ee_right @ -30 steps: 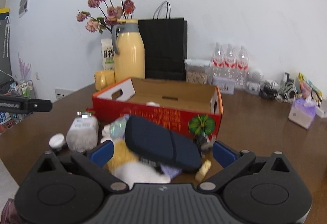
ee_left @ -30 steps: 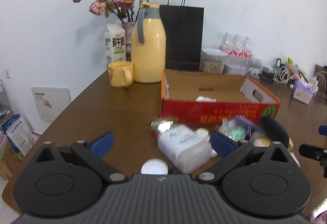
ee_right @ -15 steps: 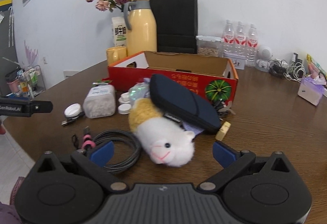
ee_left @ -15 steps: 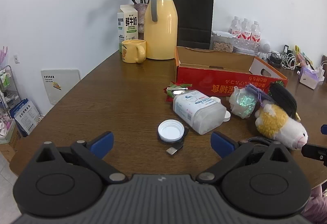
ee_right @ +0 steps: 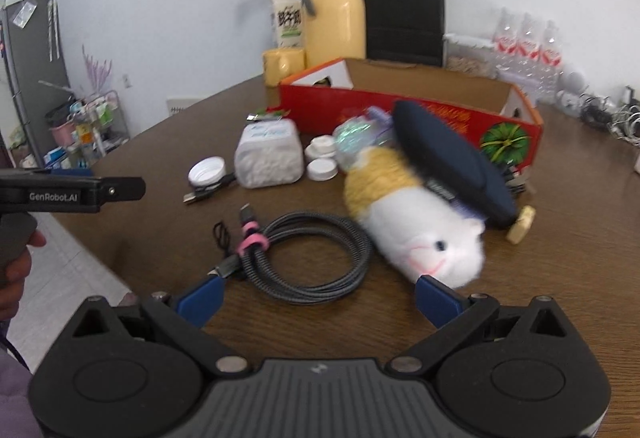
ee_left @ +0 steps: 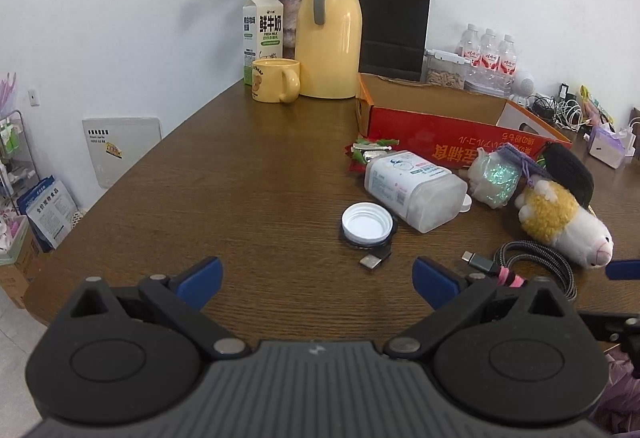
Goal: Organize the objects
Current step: 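Close the right tool on the black braided cable with pink tie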
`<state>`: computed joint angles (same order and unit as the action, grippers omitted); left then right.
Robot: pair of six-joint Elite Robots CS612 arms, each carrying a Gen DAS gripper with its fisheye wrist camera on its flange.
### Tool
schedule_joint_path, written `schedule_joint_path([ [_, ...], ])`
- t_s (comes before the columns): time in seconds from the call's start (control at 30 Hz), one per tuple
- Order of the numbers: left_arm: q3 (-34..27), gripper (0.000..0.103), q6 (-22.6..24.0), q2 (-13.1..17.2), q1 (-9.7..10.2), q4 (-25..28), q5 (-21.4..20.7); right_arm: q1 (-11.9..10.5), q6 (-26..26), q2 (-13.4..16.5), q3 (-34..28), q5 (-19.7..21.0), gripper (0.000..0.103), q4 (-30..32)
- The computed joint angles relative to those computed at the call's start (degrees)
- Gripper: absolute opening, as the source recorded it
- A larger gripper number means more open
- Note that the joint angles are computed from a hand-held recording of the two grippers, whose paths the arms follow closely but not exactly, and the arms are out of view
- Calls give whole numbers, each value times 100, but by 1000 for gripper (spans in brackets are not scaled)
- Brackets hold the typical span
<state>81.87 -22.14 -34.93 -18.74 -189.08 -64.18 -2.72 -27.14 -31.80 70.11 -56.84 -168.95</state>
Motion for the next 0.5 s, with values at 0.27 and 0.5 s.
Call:
schedule_joint_path([
  [0.27, 19, 103, -71, 39, 89, -81, -181, 148, 285, 162, -339, -234, 102, 419],
  [0.5, -17, 103, -116, 83, 151, -117, -339, 306, 594, 348, -673, -471, 103, 532],
])
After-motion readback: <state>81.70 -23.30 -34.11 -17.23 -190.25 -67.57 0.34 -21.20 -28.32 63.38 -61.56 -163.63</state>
